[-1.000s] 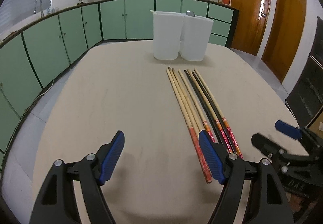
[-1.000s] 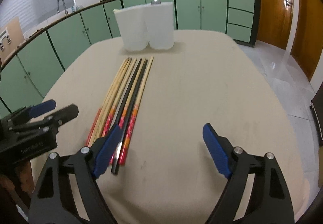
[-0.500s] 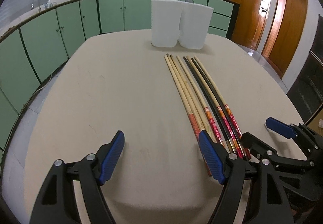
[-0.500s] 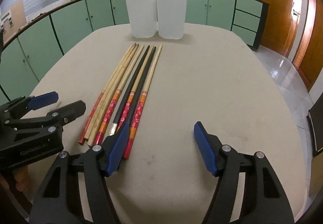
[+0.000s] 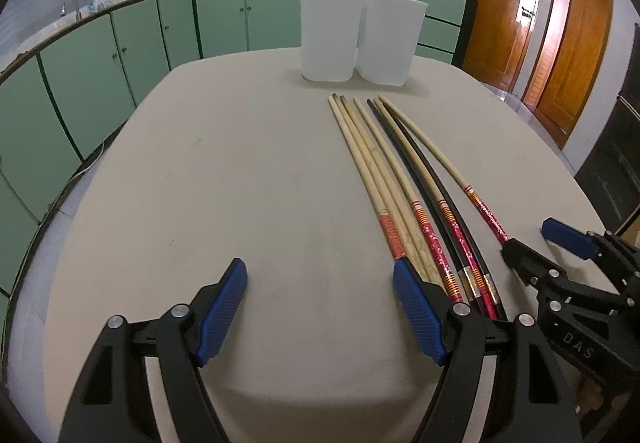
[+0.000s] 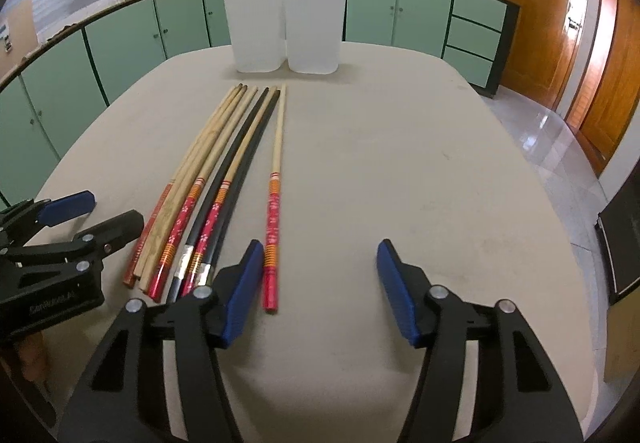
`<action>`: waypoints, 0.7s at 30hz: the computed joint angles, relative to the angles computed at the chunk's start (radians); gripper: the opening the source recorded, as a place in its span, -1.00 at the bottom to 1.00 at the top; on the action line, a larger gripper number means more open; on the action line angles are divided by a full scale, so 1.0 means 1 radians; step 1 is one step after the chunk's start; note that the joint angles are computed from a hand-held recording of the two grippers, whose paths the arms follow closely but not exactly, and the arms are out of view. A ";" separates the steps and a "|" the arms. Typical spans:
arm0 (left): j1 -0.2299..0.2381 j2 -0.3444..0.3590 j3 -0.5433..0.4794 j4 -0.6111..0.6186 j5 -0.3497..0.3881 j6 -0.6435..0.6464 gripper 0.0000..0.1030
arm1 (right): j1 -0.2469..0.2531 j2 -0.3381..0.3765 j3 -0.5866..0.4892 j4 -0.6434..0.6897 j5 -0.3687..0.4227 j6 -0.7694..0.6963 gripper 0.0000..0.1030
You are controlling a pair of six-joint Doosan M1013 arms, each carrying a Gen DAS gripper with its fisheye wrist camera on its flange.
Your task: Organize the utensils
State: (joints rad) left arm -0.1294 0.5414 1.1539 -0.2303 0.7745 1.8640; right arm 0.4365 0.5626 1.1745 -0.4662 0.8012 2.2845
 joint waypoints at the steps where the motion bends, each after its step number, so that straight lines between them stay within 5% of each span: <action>1: 0.000 0.000 -0.001 -0.008 0.002 0.005 0.45 | 0.001 0.001 0.000 0.000 -0.002 -0.004 -0.01; 5: -0.005 0.001 -0.005 -0.014 0.004 0.022 0.45 | 0.003 0.002 -0.001 0.006 -0.011 -0.028 -0.18; 14: -0.013 0.018 -0.028 0.023 0.017 -0.005 0.41 | 0.005 0.002 0.001 -0.001 -0.015 -0.026 -0.19; 17: -0.018 0.018 -0.029 0.062 0.014 -0.025 0.17 | 0.004 0.001 0.004 0.006 -0.019 -0.023 -0.22; 21: -0.016 0.021 -0.039 0.043 0.029 -0.020 -0.28 | 0.003 0.002 -0.002 0.022 -0.023 -0.037 -0.55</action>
State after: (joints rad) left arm -0.1453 0.5625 1.1153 -0.1871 0.8033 1.8438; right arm 0.4400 0.5651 1.1728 -0.4440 0.7782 2.2479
